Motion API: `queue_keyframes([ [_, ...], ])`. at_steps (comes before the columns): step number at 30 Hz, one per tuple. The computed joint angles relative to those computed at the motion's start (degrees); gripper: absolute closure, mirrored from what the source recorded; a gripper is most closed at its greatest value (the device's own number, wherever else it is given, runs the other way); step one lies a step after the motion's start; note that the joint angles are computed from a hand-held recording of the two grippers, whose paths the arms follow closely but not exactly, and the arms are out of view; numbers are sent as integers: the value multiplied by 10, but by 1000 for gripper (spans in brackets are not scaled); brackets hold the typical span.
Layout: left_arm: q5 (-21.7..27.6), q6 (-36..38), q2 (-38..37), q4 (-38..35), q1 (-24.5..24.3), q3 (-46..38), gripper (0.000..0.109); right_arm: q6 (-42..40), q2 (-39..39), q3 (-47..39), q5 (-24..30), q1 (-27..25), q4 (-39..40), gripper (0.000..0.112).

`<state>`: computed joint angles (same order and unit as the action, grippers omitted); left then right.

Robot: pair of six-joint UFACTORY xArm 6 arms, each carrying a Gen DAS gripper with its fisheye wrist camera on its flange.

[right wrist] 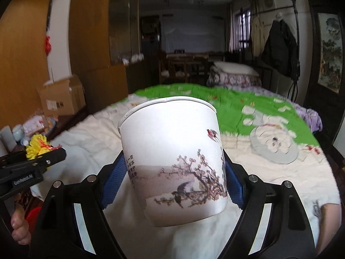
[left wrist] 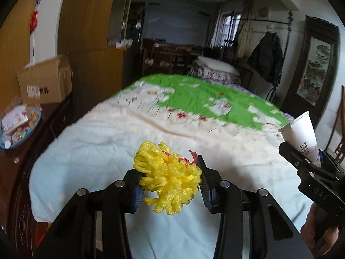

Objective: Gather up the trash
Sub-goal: 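Carry the yarn in the left gripper while the right gripper carries the cup to the wastebasket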

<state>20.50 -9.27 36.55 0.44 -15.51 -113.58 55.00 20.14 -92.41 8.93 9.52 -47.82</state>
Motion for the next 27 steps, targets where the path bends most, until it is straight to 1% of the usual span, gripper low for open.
queue_keyframes([
  [6,-67,22,-122,-28,-19,144,65,185,-107,73,-33,-10,-184,33],
  [8,-82,13,-156,-17,-21,179,65,244,-140,94,-45,-13,-240,33],
  [10,-98,-6,-193,7,-23,219,65,282,-166,110,-59,-16,-275,33],
  [12,-115,-35,-233,44,-22,260,65,320,-188,122,-74,-19,-310,33],
  [14,-130,-80,-269,97,-17,296,65,360,-209,131,-85,-19,-348,33],
  [18,-154,-221,-347,262,0,367,64,430,-239,141,-112,-18,-415,33],
  [20,-156,-296,-384,350,11,396,64,475,-250,141,-123,-12,-462,33],
  [21,-154,-321,-400,379,14,408,64,491,-252,140,-128,-9,-480,33],
  [24,-149,-386,-443,459,31,447,64,501,-254,139,-137,5,-499,33],
  [25,-145,-398,-453,475,36,458,64,497,-254,142,-140,8,-498,33],
  [26,-145,-404,-460,483,42,467,64,469,-249,144,-147,14,-473,33],
  [27,-144,-401,-468,482,50,481,64,464,-249,144,-147,14,-469,33],
])
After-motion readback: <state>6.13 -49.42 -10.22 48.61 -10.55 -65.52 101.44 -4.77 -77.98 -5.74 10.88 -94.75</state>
